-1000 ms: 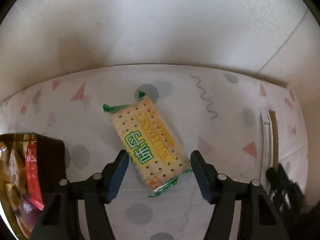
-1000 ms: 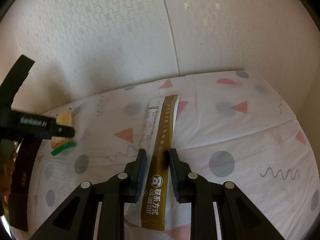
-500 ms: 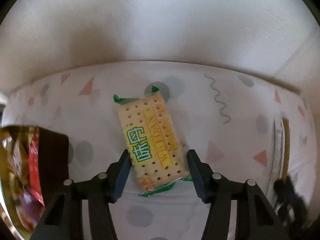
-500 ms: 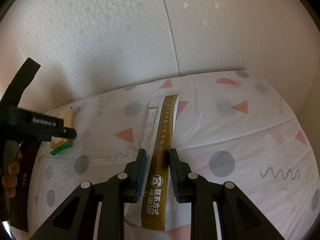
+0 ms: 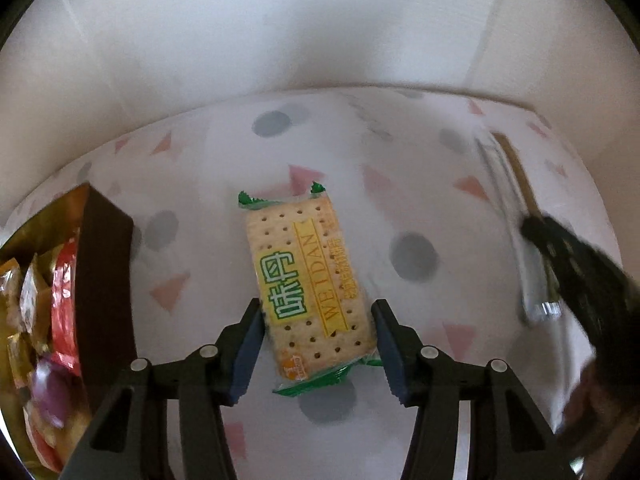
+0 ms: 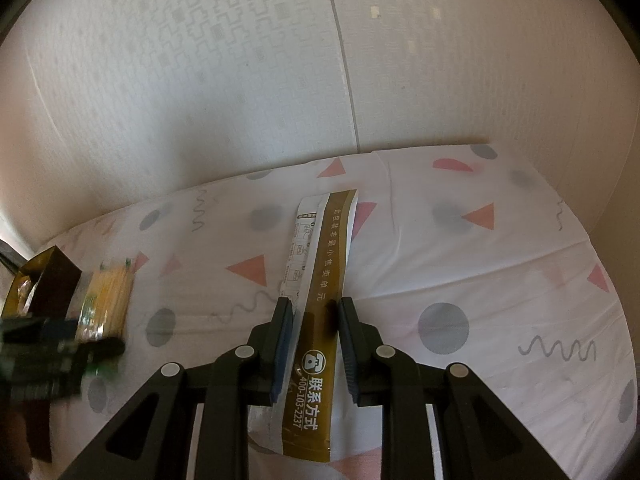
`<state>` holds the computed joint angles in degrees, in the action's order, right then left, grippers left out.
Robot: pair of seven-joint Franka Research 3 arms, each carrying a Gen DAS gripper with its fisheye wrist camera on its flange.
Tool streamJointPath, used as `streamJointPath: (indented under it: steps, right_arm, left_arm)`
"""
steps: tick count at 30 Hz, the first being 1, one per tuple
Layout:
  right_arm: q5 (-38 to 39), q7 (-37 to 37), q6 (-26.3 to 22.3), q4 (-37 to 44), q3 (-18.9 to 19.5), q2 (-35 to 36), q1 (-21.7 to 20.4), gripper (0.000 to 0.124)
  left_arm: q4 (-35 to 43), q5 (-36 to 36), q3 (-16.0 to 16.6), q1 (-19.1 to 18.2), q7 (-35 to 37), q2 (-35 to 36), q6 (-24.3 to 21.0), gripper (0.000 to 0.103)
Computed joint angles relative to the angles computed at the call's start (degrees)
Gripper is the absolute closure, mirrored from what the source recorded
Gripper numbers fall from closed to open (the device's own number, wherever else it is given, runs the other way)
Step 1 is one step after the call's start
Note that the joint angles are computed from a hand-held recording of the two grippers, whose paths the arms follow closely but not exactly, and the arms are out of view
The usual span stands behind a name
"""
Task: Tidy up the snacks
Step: 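Grasp the yellow cracker pack with the left gripper and lift it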
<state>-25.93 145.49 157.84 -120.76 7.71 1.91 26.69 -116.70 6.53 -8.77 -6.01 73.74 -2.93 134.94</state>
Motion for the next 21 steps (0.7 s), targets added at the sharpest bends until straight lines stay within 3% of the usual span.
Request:
streamJointPath:
  steps: [5,10,21]
  right_arm:
    - [-0.93,0.68,-0.68,0.32,-0.02,0.14,0.18,0.101]
    - [-1.43,0.94,-1.08,0.40,-0.04,0.12,0.24,0.101]
    - [-3.89,1.91,-3.55,1.77,-0.05,0.74,0.86,0.101]
  left_arm:
    - [-4.81,-3.43,0.16,-0.91,2.98,-4.93,2.30,0.050]
    - [-11.38,-8.55,2.34,-1.55,8.54,-9.93,6.01,0.050]
    - [-22.07,-14.39,6.21,-4.09,12.82,-25.24,4.98,0.052]
